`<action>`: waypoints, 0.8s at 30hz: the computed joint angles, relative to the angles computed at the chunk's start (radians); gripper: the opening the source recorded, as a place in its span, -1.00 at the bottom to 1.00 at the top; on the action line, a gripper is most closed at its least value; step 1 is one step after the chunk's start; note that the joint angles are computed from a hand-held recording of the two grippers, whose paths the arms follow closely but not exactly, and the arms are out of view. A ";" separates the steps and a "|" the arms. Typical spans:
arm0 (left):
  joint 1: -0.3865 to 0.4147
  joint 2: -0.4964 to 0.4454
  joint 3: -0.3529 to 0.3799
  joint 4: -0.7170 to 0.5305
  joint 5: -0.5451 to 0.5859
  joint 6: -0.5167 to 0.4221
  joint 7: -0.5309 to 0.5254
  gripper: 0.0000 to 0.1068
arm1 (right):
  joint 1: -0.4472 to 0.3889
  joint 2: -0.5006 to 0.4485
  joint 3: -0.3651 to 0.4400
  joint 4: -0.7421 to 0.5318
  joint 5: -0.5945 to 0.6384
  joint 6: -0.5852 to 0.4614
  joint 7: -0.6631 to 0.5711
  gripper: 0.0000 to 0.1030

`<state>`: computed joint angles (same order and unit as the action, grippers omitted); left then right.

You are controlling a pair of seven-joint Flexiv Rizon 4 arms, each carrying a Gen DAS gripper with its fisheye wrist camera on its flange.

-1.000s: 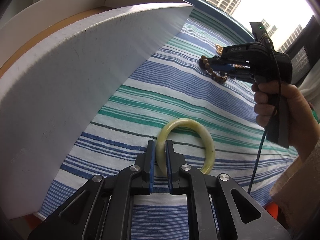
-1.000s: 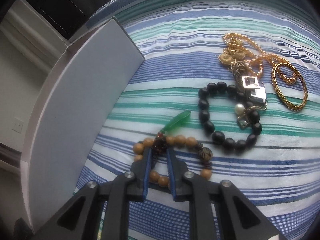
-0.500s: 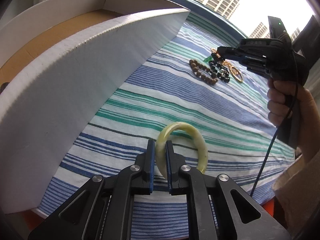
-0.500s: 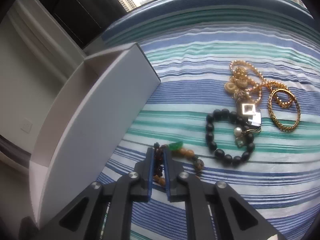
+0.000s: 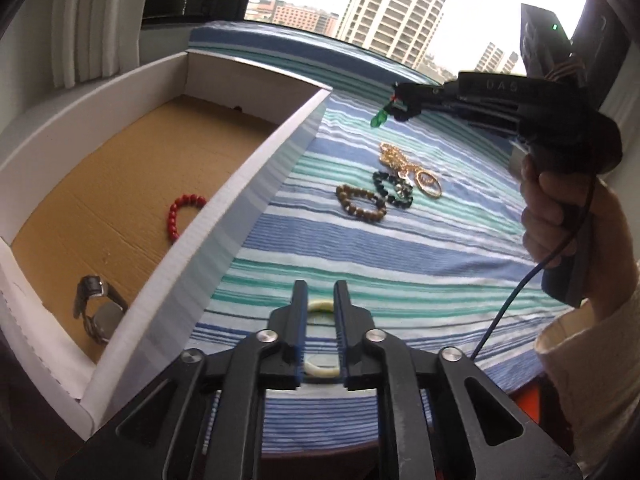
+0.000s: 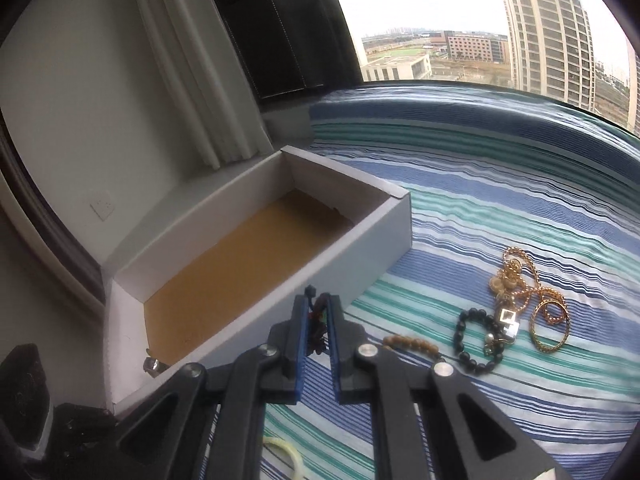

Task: Organize jewelry
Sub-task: 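Carry jade bangle and green leaf pendant into the white box while opening both grippers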

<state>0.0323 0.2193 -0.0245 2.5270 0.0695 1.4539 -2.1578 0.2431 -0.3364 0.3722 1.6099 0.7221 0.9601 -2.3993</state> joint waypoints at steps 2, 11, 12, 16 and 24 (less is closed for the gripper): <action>0.007 -0.046 -0.026 0.001 0.013 -0.016 -0.039 -0.04 | -0.016 0.015 0.011 0.011 0.028 -0.019 -0.025 -0.82; 0.051 -0.240 -0.139 -0.275 0.599 -0.398 -0.496 -0.34 | -0.038 0.080 -0.018 0.056 0.132 -0.099 -0.107 -0.81; 0.041 -0.249 -0.128 -0.278 0.586 -0.382 -0.465 -0.79 | -0.036 0.083 -0.024 0.059 0.137 -0.095 -0.115 -0.81; 0.005 -0.253 -0.072 -0.273 0.562 -0.319 -0.438 -0.87 | -0.026 0.087 -0.039 0.065 0.151 -0.072 -0.135 -0.81; -0.048 -0.094 0.061 -0.107 0.267 -0.071 -0.266 -0.87 | -0.028 0.097 -0.053 0.052 0.180 -0.076 -0.150 -0.82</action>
